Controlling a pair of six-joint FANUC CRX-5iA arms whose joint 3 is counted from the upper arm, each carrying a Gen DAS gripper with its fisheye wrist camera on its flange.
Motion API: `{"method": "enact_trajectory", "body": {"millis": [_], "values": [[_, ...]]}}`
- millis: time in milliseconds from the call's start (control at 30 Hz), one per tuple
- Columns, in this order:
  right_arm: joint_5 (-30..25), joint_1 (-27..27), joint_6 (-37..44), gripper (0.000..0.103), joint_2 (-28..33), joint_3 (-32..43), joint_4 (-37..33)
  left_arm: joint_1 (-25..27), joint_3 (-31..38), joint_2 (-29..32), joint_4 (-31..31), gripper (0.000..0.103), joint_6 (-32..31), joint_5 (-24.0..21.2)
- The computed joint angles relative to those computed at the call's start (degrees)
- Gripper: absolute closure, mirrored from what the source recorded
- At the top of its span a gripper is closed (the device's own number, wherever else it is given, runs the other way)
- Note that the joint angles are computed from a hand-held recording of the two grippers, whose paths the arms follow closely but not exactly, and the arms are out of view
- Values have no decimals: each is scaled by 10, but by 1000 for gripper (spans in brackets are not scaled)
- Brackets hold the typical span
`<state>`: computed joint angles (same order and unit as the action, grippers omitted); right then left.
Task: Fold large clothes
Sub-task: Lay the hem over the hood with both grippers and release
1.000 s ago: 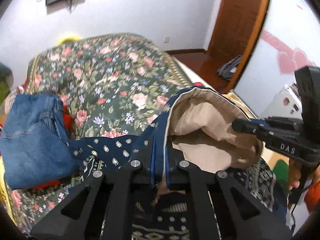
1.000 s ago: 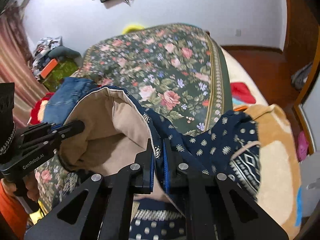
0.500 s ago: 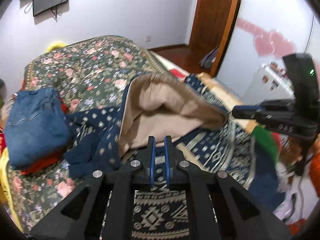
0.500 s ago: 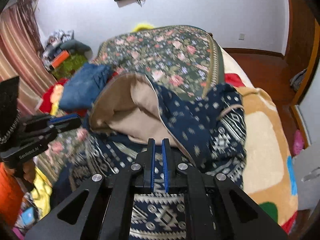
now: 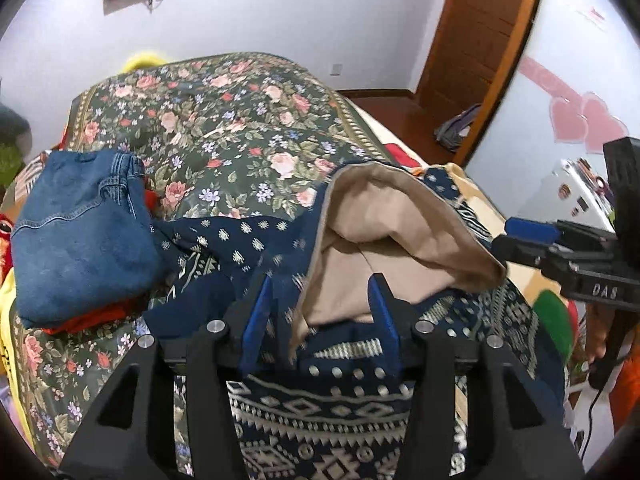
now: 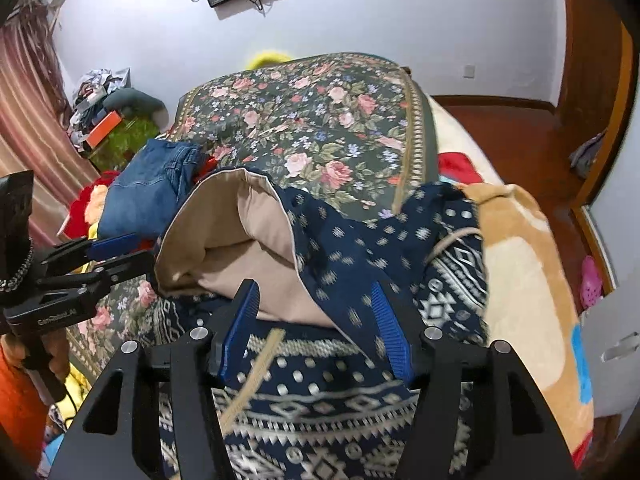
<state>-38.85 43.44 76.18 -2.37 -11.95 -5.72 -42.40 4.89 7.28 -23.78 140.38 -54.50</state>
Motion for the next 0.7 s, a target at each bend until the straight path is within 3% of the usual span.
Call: {"method": "enact_trajectory", "body": {"millis": [333,467,533,600,700], "values": [[-22,-14,31,51,101,89,-40,61,0,42,87,54,-75,67],[-45,-29,56,89,122,121,-83,73,8,57,99,54,-93,76],[-44,-33,59,95,122,123,-94,77,5,58,104,62,-100,86],[-46,-38,76,97,117,124,-114,86,-4,57,134,95,-131,100],[-52,-44,100,98,99,118,-139,87,-24,44,157,97,-151,120]]}}
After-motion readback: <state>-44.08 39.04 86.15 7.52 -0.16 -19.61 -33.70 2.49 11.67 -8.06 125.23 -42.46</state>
